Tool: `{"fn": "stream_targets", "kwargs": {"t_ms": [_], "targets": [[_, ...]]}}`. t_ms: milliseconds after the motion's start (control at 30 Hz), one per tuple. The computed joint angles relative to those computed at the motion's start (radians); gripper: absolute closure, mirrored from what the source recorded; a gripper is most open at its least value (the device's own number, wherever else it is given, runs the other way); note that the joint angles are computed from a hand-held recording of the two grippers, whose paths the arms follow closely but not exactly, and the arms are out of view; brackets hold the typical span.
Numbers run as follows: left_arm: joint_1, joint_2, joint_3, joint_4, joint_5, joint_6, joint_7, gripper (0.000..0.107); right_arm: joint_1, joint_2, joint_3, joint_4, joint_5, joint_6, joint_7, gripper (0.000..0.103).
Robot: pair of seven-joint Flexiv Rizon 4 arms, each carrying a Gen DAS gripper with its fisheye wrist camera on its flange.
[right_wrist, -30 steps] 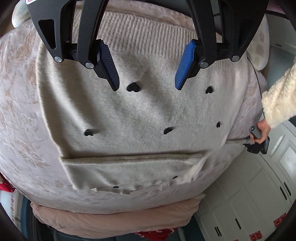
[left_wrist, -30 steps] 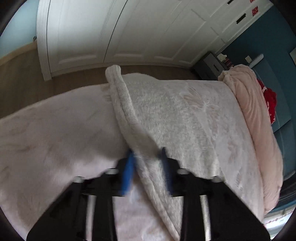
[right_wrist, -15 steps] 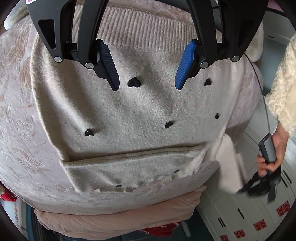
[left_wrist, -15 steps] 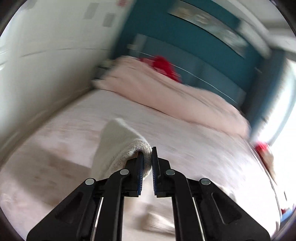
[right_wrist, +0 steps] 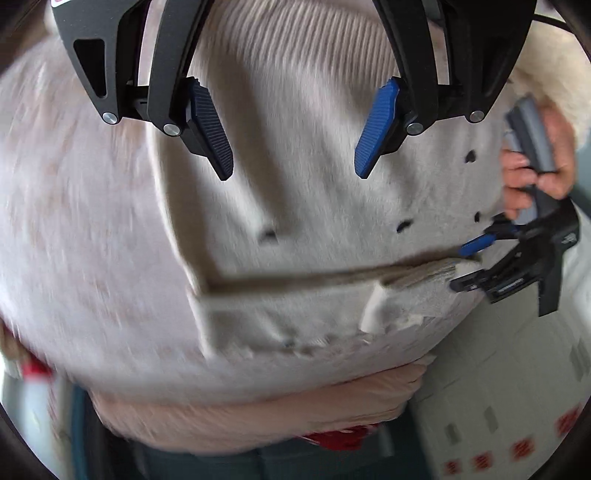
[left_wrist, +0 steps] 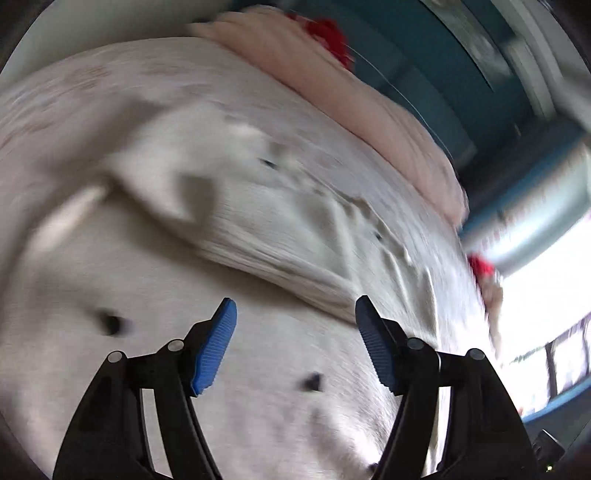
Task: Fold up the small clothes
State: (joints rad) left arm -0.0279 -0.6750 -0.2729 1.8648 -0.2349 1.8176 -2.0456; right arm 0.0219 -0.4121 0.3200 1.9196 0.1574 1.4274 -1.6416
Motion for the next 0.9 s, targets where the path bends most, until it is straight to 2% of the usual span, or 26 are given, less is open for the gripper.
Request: {"fn": "stream_targets", "kwargs": {"t_ms": [33,100,167,267,300,367,467,500,533,567,600,633,733,833,900], "targets": [[0.012,0.005,0.011,0.009,-0.011,0.0,-0.01,0.042,0.029,-0.019,-0.014,-0.025,-0.038,0.024,-0.02,0.035],[-0.002,0.017,0.072,0.007,-0.053,-0.012,-0.037,0.042,0.05,-0.067,0.007,-0.102,-0.088,0.027,-0.066,0.032],[0.012,0.01,0.083,-0.007,-0.073,-0.002,-0.058,0.042,0.077,-0.121,0.025,-0.179,-0.13,0.035,-0.102,0.032],[0.067,-0.021,0.048,-0.045,-0.093,-0.011,-0.094,0.042,0.158,-0.219,0.013,-0.309,-0.222,0.017,-0.141,0.032],[0.109,-0.041,0.006,-0.056,-0.094,-0.017,-0.107,0.044,0.18,-0.263,0.018,-0.369,-0.258,-0.018,-0.165,0.032],[0.141,-0.047,-0.015,-0.049,-0.102,-0.045,-0.122,0.053,0.217,-0.323,0.015,-0.449,-0.297,-0.082,-0.197,0.032],[0.138,-0.058,0.002,-0.055,-0.105,-0.079,-0.121,0.076,0.287,-0.413,-0.029,-0.569,-0.347,-0.17,-0.236,0.034],[0.139,-0.061,0.005,-0.057,-0.104,-0.087,-0.116,0.082,0.293,-0.43,-0.027,-0.598,-0.345,-0.197,-0.249,0.043],[0.14,-0.063,0.006,-0.06,-0.106,-0.093,-0.113,0.084,0.286,-0.449,-0.008,-0.636,-0.331,-0.239,-0.271,0.057],[0.152,-0.062,-0.008,-0.049,-0.105,-0.086,-0.111,0.086,0.274,-0.47,0.019,-0.686,-0.307,-0.297,-0.296,0.098],[0.165,-0.07,-0.019,-0.051,-0.103,-0.086,-0.108,0.089,0.249,-0.489,0.056,-0.746,-0.261,-0.365,-0.306,0.097],[0.17,-0.062,-0.024,-0.039,-0.105,-0.083,-0.111,0.09,0.207,-0.496,0.103,-0.783,-0.19,-0.373,-0.304,0.097],[0.209,-0.067,-0.067,-0.028,-0.091,-0.072,-0.104,0.089,0.112,-0.475,0.138,-0.807,0.017,-0.292,-0.199,0.097],[0.178,-0.072,-0.032,-0.046,-0.09,-0.078,-0.099,0.089,0.034,-0.472,0.092,-0.812,0.175,-0.253,-0.027,0.095],[0.159,-0.078,-0.016,-0.057,-0.098,-0.08,-0.103,0.085,0.023,-0.487,0.024,-0.819,0.171,-0.315,0.061,0.089]]}}
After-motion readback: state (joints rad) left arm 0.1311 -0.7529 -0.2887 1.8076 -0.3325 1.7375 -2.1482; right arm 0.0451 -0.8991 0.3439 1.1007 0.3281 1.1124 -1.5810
